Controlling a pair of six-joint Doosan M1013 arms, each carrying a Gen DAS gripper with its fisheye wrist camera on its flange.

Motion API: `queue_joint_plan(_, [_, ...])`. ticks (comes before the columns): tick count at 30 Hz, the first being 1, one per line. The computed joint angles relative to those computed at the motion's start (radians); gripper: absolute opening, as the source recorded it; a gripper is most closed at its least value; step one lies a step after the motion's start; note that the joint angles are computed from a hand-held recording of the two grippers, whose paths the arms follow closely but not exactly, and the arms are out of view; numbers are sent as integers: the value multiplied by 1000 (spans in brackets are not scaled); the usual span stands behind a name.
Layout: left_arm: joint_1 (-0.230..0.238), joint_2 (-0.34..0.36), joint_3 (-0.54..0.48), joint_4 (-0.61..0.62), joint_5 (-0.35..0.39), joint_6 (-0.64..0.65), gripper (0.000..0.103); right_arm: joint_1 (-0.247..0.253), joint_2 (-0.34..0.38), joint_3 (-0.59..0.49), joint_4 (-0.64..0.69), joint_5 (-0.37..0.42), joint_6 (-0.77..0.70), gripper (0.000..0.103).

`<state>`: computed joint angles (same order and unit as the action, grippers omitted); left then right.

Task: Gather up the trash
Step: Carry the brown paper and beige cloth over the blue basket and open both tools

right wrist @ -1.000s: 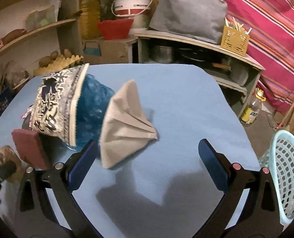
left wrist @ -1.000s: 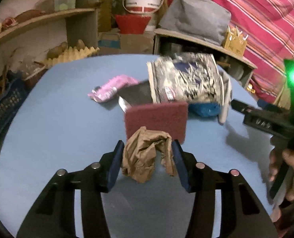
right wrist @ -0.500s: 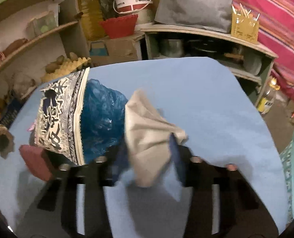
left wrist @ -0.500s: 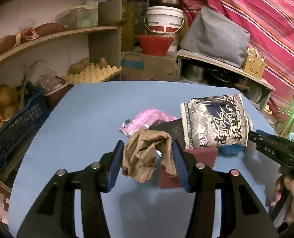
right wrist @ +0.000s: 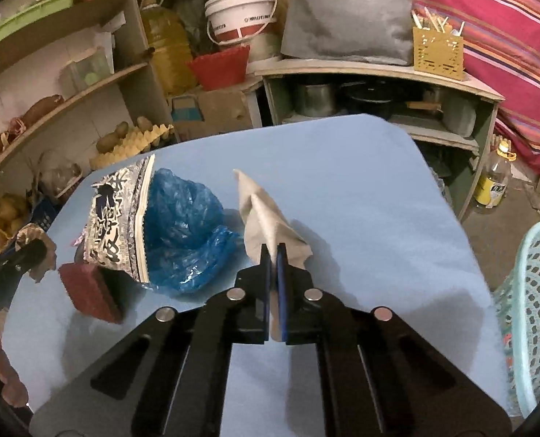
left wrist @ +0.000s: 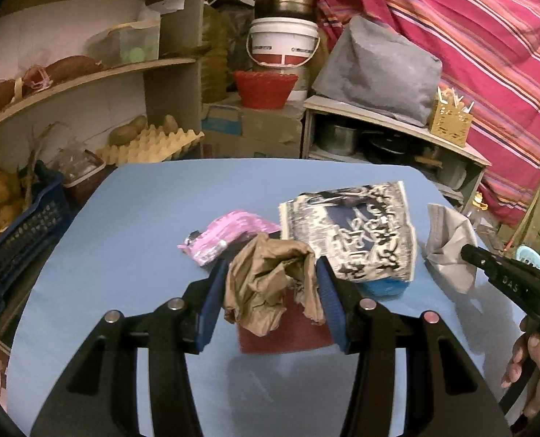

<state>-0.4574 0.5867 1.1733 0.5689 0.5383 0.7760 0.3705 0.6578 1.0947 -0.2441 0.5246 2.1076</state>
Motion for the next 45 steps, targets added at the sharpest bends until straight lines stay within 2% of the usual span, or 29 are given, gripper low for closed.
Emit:
queue_joint_plan(9, [-32,10,-25,-11,-10,0,49,-19,-86,117,-56,-92,68,4])
queue_joint_plan(16, [-68,38,-67,7,-10,8,49,-49,-167,230,-203,-143,220,4])
queue_joint_plan(28, [-135,101,-170,-46,-6,84,50,-116,-279,391,-435,-143,484,4])
queue_joint_plan(37, [-191,156,-277,-223,-17,296,50,-167,-334,477,-562,-124,631,4])
queue_joint_plan(45, [-238,257,-466,-393,56,486,50,-215,-359,519,-554,-139,681,4])
